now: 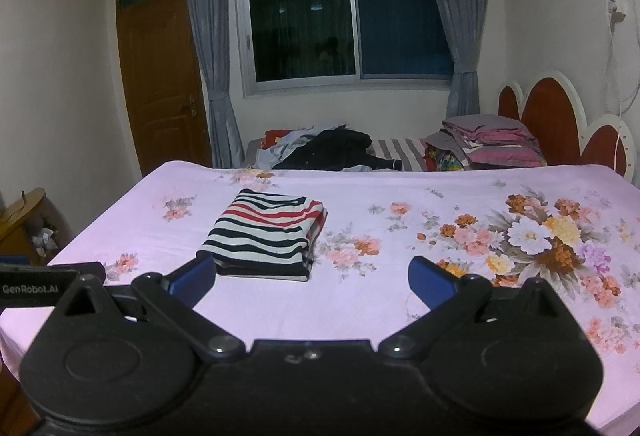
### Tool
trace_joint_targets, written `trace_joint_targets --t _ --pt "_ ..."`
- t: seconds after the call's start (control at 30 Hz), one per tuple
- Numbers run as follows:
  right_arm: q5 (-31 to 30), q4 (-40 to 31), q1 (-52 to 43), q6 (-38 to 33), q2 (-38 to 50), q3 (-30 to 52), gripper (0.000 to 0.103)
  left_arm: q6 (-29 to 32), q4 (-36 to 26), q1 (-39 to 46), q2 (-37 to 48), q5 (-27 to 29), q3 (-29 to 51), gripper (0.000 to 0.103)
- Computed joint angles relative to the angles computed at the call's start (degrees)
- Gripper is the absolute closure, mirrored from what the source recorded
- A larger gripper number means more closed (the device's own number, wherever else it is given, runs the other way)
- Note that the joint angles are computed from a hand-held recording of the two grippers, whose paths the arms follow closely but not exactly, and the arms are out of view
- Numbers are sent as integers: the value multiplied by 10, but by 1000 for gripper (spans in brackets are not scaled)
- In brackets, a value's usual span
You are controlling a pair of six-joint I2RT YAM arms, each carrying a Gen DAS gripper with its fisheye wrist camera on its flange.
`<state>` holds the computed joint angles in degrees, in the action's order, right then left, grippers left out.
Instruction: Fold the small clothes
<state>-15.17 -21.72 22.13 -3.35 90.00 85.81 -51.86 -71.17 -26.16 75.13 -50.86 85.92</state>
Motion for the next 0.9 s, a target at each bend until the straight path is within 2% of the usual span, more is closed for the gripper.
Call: trace_joint_targets --t 0.4,0.7,0.8,0.9 --pt "5 -7 4 2 27 17 0 36 43 34 -2 34 -19 0" --pt "6 -20 8 3 79 63 0 88 91 80 24 76 -16 0" --pt "7 -27 8 4 101 85 0 118 134 96 23 88 -30 0" --pt "12 -32 9 2 126 107 0 151 210 110 14 86 -70 0"
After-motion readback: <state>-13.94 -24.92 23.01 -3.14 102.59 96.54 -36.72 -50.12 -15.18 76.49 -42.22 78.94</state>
